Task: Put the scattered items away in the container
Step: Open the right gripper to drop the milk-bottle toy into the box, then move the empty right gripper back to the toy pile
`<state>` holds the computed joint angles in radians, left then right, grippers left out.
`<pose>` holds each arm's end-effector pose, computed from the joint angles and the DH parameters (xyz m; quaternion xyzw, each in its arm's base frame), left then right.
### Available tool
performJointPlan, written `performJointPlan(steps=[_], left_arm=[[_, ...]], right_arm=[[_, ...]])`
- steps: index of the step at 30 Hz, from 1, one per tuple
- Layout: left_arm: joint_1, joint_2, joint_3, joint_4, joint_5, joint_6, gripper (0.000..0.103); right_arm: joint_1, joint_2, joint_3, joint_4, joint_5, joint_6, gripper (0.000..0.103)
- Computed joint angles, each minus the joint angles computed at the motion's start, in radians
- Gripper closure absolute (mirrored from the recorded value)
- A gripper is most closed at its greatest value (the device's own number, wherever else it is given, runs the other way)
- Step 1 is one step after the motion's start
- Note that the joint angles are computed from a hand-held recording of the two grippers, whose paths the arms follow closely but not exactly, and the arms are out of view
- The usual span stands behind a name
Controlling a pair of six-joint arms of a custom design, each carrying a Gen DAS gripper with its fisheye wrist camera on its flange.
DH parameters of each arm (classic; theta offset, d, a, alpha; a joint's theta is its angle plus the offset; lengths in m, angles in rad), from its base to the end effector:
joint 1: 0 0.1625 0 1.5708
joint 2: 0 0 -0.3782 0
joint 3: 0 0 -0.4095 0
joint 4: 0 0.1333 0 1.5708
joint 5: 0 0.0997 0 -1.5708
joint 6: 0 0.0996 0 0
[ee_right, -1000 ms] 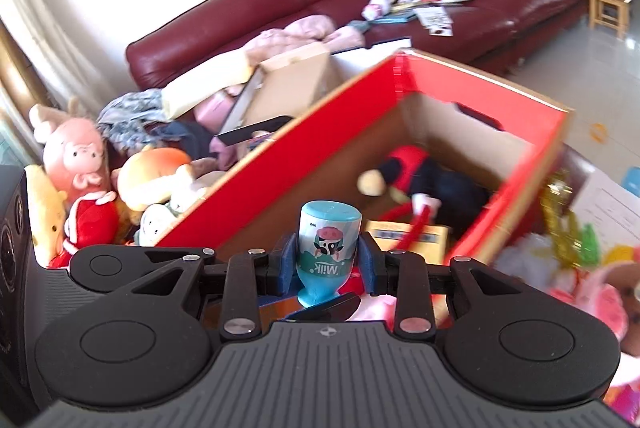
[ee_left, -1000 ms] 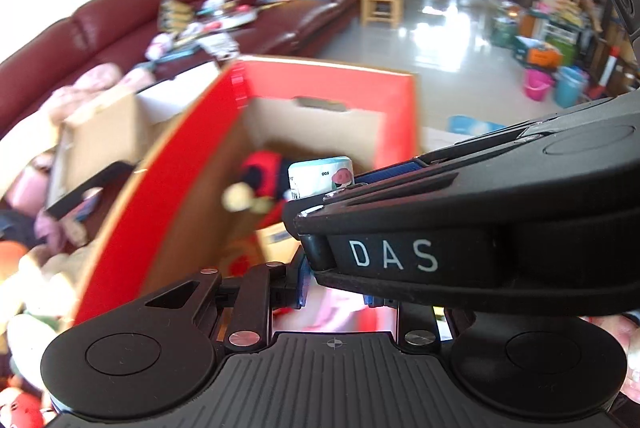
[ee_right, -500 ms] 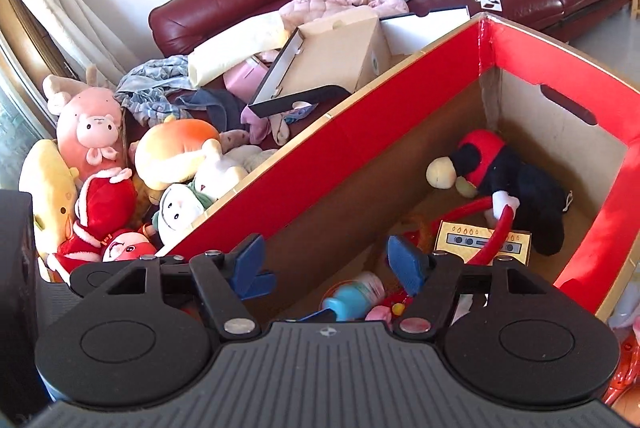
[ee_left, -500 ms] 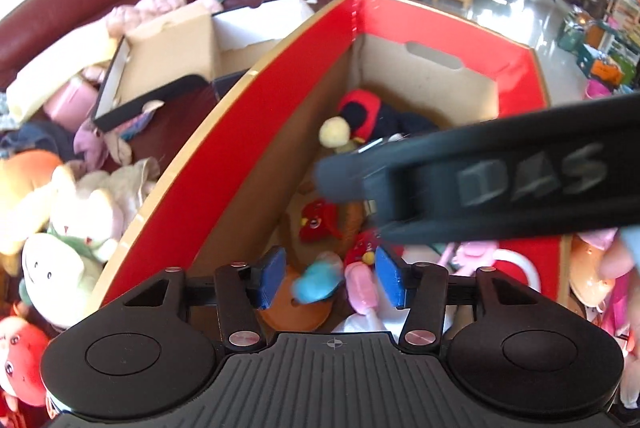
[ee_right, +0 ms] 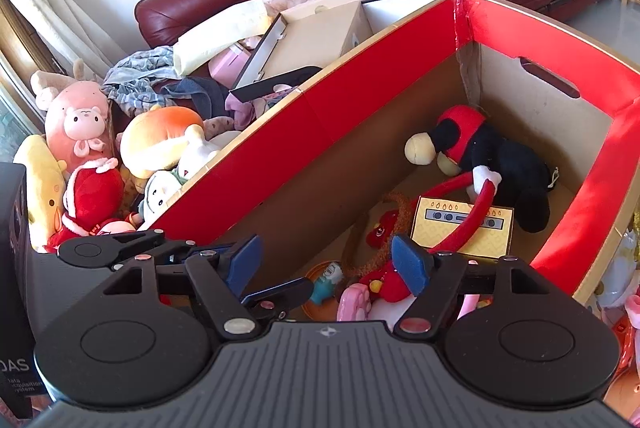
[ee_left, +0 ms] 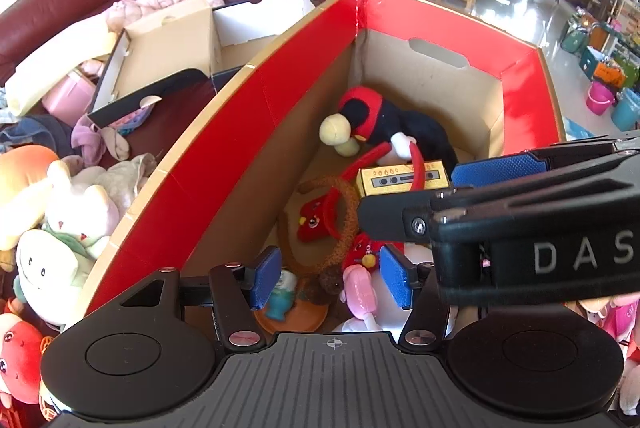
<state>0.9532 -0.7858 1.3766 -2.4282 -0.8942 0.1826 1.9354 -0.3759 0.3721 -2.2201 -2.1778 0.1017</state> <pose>-0.2598 -0.7036 0.1533 0.3235 0.8783 -0.1934 0.2941 0.3889 -0.8044 0.2985 0.0234 -0.9086 0.3632 0.2047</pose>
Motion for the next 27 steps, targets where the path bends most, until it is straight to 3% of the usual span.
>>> performJointPlan(steps=[12,27], left_arm=[[-0.006,0.008,0.003,-0.013,-0.012,0.014,0.028],[-0.002,0.012,0.002,0.006,-0.011,-0.018,0.026]], right_arm=[[0.001,-0.065,0.092,-0.022,-0.028,0.021,0.022],[0.003,-0.032,0.011,0.086,-0.037,0.025,0.020]])
